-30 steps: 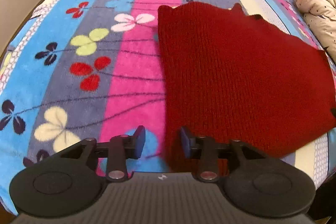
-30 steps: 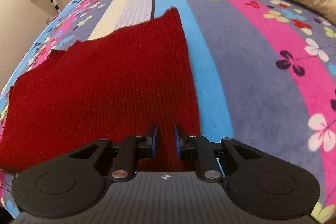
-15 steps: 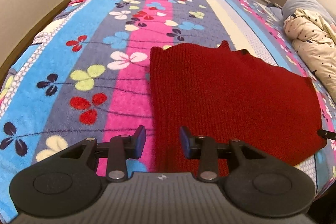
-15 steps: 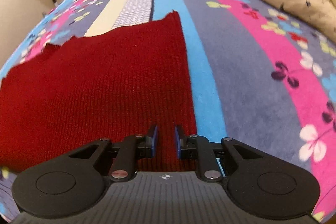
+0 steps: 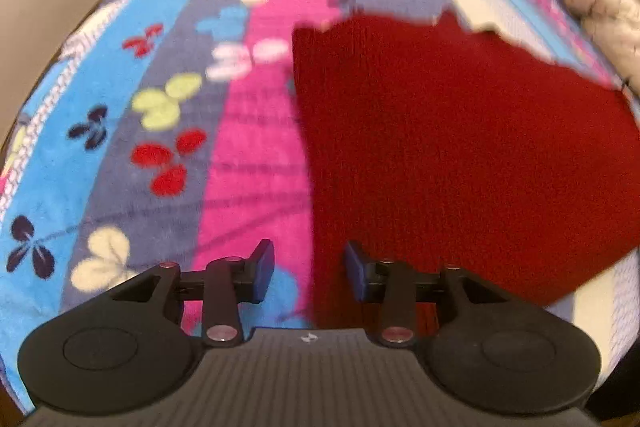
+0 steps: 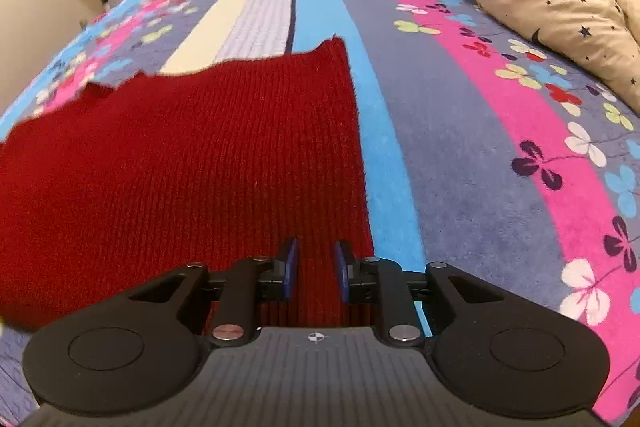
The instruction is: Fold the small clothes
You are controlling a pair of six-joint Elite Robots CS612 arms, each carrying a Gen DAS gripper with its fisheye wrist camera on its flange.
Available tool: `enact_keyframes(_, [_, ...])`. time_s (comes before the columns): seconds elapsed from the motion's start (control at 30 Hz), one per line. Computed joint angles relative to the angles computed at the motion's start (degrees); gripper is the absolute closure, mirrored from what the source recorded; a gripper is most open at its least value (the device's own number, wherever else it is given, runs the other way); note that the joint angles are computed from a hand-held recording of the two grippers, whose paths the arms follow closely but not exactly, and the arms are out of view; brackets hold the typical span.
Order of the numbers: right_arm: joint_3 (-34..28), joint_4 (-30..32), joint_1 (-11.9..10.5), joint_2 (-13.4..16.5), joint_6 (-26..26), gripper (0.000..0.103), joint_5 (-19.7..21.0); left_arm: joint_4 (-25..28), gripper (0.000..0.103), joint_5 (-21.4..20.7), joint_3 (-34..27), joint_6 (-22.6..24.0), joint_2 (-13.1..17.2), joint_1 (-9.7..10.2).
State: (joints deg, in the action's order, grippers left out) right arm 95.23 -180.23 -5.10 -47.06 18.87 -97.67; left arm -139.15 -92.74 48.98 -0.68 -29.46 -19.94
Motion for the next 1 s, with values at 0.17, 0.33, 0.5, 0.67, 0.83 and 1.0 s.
enact_keyframes(0.17, [0.5, -3.4, 0.6, 0.1, 0.3, 0.061, -4.3, -6.3, 0.051, -0.4, 1.2, -4.5, -0.4, 0.41])
enact_keyframes(0.33, [1.0, -3.7, 0.5, -0.2, 3.2, 0.059, -6.0, -6.6, 0.044, 0.7, 1.1, -3.6, -0.4, 0.14])
enact_keyframes(0.5, [0.8, -3.0, 0.7, -0.1, 3.4, 0.059, -6.5, -8.1, 0.044, 0.2, 2.3, -3.6, -0.8, 0.4])
enact_keyframes(0.67, [0.6, -2.5, 0.8, 0.0, 3.6, 0.059, -6.4, -8.9, 0.044, 0.2, 3.8, -4.6, -1.7, 0.45])
enact_keyframes(0.83, [0.4, -2.6, 0.8, 0.0, 4.1, 0.059, -6.1, -11.8, 0.044, -0.6, 7.5, -7.1, -3.5, 0.12])
enact_keyframes(1.0, [0.4, -2.0, 0.5, -0.4, 5.2, 0.059, -5.1, -15.8, 0.044, -3.8, 12.2, -12.6, -5.6, -0.13])
